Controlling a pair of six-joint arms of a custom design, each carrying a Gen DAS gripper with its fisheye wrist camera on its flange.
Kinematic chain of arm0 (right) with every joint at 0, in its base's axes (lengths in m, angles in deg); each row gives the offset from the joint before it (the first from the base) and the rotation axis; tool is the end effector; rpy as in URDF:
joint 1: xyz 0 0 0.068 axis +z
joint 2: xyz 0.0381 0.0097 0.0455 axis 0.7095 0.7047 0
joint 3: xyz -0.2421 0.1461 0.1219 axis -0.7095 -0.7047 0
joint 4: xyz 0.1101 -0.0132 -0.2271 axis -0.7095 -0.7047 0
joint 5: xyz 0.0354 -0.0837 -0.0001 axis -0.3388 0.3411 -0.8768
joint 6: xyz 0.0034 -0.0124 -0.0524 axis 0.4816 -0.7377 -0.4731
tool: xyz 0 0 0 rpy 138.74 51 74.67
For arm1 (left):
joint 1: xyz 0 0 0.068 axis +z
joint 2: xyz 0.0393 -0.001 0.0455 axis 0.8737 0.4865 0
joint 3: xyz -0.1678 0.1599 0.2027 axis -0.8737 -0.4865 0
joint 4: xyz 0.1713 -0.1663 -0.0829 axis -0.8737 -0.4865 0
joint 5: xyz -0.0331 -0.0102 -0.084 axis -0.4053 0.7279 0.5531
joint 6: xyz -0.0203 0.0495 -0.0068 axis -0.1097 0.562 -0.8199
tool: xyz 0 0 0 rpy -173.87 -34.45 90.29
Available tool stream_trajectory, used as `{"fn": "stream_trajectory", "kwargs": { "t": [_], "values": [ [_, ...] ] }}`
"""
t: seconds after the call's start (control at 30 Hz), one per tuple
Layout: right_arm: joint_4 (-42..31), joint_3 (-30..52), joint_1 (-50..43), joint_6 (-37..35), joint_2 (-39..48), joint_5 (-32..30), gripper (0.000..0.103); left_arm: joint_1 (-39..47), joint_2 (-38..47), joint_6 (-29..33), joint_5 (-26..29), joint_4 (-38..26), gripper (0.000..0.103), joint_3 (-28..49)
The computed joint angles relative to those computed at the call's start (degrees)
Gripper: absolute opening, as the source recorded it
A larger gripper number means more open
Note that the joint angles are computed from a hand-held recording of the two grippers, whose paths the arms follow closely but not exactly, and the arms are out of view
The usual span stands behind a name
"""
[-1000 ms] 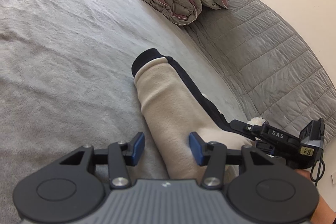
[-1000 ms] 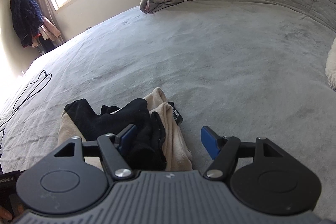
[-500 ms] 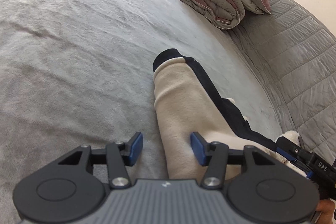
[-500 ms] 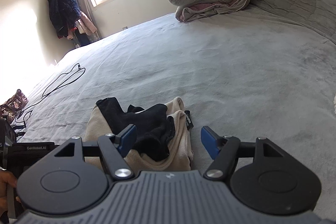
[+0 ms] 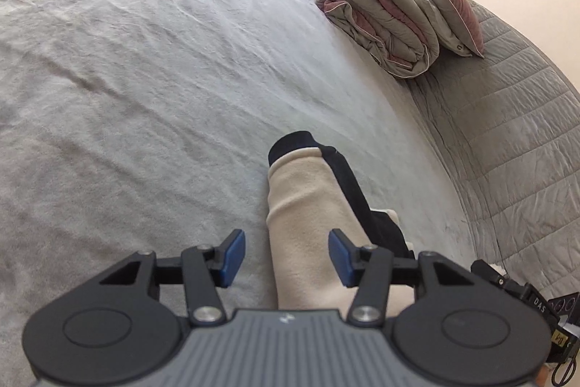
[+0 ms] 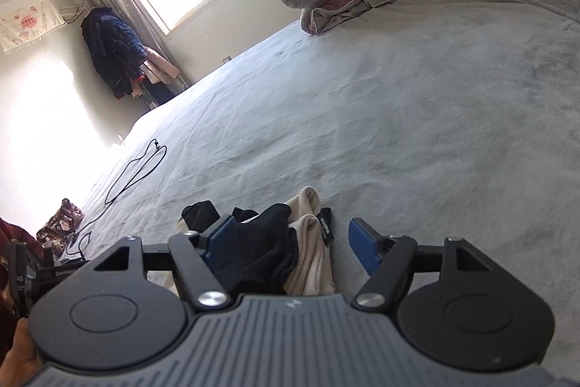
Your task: Fold clothes
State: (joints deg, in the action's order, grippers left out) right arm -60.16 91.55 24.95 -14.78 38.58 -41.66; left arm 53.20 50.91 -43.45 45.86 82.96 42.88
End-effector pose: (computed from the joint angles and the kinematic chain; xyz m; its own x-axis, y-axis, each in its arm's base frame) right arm 0.1938 -0.0517 0.2512 -0.5533 0.4989 -0.6671 0.0834 0.8300 0.5515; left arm 0.3149 -0.0635 0.2218 -0.8653 -0.1586 -0.4754 0.2118 0.7440 -0.6338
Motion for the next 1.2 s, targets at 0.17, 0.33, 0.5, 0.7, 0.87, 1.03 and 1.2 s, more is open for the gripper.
{"fn": "stream_trajectory", "kwargs": {
  "t": [0.17,0.33,0.5,0.7,0.87,1.03,1.2],
  "values": [
    [-0.19,2.48,3.92,1.59,5.9,-2.53,0.069,-3.99,2.16,-1.49,-2.04,4.53,0.045,0.1],
    [1.48,3.58,10.55,0.98,10.92,3.8,0.068,-6.25,3.52,-1.34,-4.87,6.61,0.044,0.07],
    [9.06,0.14,14.83,1.09,11.07,11.45,0.026,-6.89,3.46,-1.61,-6.2,6.96,0.044,0.11],
    [18.25,-4.63,14.2,-1.74,3.04,12.67,0.017,-8.39,-0.63,-3.06,-9.89,14.15,0.031,-2.95],
    [20.06,-5.99,11.99,-2.64,5.29,13.12,0.017,-11.35,-0.03,-2.24,-10.95,18.25,0.026,-2.06],
    [19.73,-6.16,12.46,-5.7,10.16,16.73,0.017,-15.83,3.26,2.0,-13.91,16.33,0.024,-0.81],
    [16.77,-5.07,13.69,-7.29,9.82,17.81,0.019,-17.57,1.12,5.33,-16.01,18.02,0.024,-3.57]
  ]
}}
